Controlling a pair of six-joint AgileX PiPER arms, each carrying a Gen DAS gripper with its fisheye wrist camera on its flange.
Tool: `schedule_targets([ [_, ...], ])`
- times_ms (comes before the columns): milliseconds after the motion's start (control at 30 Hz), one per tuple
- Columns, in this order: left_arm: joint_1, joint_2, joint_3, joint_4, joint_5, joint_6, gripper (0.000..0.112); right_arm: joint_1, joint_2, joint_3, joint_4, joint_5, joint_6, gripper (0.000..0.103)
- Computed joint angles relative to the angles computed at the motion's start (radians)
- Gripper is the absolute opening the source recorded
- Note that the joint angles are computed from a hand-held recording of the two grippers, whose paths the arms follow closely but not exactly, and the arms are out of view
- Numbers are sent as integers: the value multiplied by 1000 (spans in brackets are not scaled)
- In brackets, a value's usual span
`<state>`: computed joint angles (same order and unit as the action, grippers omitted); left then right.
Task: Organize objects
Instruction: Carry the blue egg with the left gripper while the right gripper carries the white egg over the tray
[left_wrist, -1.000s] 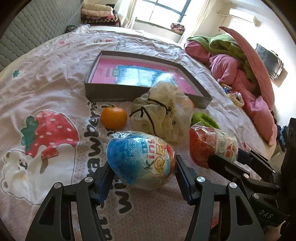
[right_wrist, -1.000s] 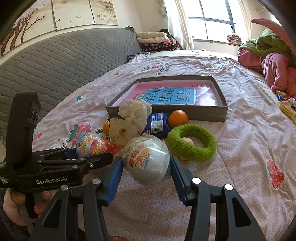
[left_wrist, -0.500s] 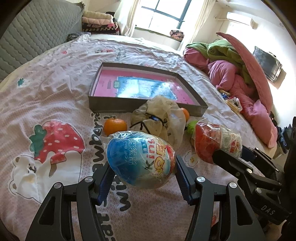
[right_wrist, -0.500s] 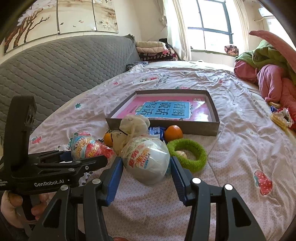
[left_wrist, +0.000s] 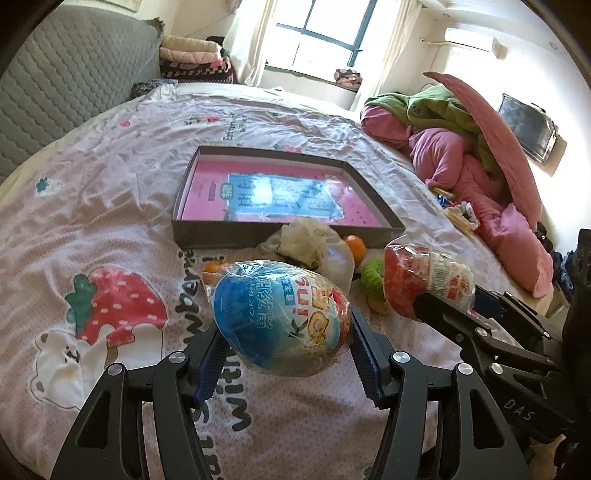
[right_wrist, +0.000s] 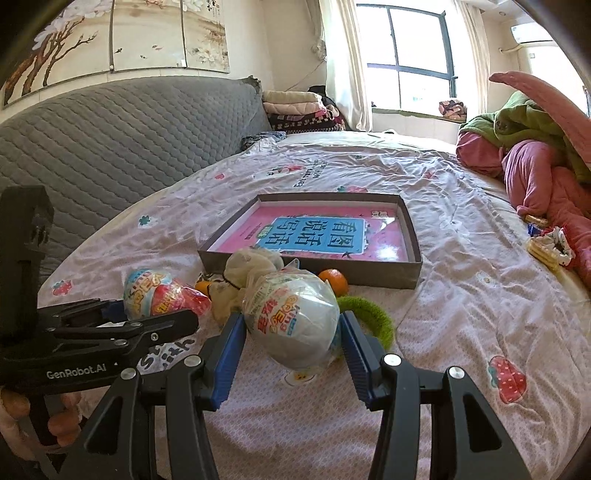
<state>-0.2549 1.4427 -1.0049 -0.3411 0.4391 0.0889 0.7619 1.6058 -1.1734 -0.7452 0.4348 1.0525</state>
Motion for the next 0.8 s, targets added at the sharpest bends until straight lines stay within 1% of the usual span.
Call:
schedule_targets([
  [100,-5,4,-14,20,1,-18,63,-7,3,-9,-3,2,-4,52],
  [367,8,51,-72,12,9,-5,63,-36,25,-46,11,-1,-38,52],
  [533,20,110,-140,20,21,-11,63,-64,63,-95,64,-2,-107,52],
  [667,34,157,-199,6,43,-2,63,-94,100,-142,131,0,-183,52],
  [800,36,191,-251,23,58,-16,63,-117,133,-192,192,7,-250,52],
])
